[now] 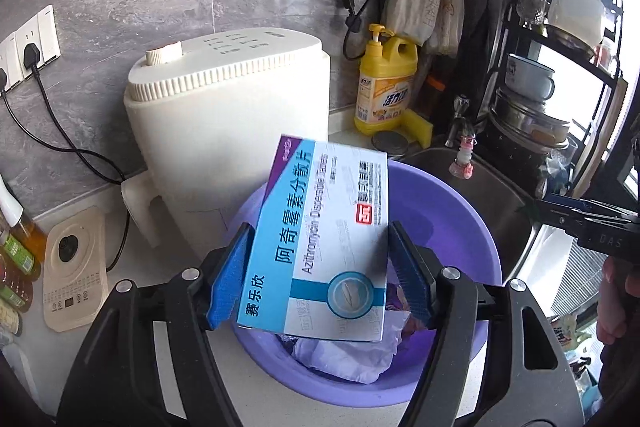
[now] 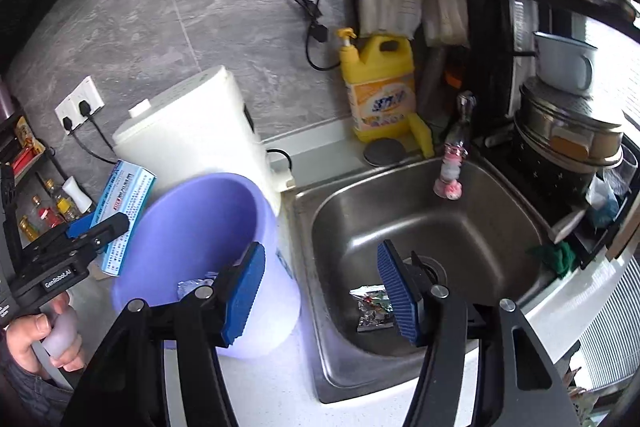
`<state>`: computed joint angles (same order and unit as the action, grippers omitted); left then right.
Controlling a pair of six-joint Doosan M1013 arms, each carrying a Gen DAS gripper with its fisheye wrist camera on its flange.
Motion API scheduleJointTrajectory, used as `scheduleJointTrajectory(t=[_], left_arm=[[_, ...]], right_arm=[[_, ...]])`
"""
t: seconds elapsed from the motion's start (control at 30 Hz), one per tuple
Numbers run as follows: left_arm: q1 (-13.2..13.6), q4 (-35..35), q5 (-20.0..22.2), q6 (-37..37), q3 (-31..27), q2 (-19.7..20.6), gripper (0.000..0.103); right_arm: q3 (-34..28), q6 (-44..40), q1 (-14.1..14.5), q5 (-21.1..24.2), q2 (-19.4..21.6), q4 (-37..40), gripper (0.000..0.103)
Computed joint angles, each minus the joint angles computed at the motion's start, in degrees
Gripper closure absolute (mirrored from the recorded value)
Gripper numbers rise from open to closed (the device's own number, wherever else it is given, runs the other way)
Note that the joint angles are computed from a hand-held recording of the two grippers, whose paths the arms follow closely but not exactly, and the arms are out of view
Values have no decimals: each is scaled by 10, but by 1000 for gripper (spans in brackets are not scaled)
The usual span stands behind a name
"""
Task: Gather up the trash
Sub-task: 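Open the left tool to drop the box while the right tool releases the foil wrapper, then grasp the colorful snack wrapper in the sink with the right tool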
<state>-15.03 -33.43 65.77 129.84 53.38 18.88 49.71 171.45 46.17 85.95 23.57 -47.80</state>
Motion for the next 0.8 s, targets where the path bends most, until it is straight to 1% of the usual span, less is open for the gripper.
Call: scheduleJointTrajectory(t=[0.03, 0.17, 0.3, 0.37, 0.43, 0.53, 0.67, 0.8], left_arm=[[-2, 2, -6, -3, 4, -2, 27], [-6, 14, -33, -24, 14, -9, 18], [-8, 45, -64, -61, 22, -14, 18], [-8, 65, -74, -87, 24, -15, 18], [-7, 86, -85, -114, 27, -16, 18], [-5, 120, -105, -163, 32, -19, 18], [-4, 182, -126, -240, 35, -20, 18], [2, 227, -133, -308, 36, -20, 18]], right_arm=[[13, 7, -3, -4, -7, 6, 48], [52, 16, -17, -29, -27, 28, 48], [89, 9, -44, -70, -43, 80, 48], [104, -4, -63, -90, -46, 119, 48], [114, -21, -82, -100, -44, 157, 48], [133, -45, -115, -126, -42, 231, 52], [141, -98, -154, -132, -27, 328, 55], [134, -150, -180, -115, -4, 399, 55]])
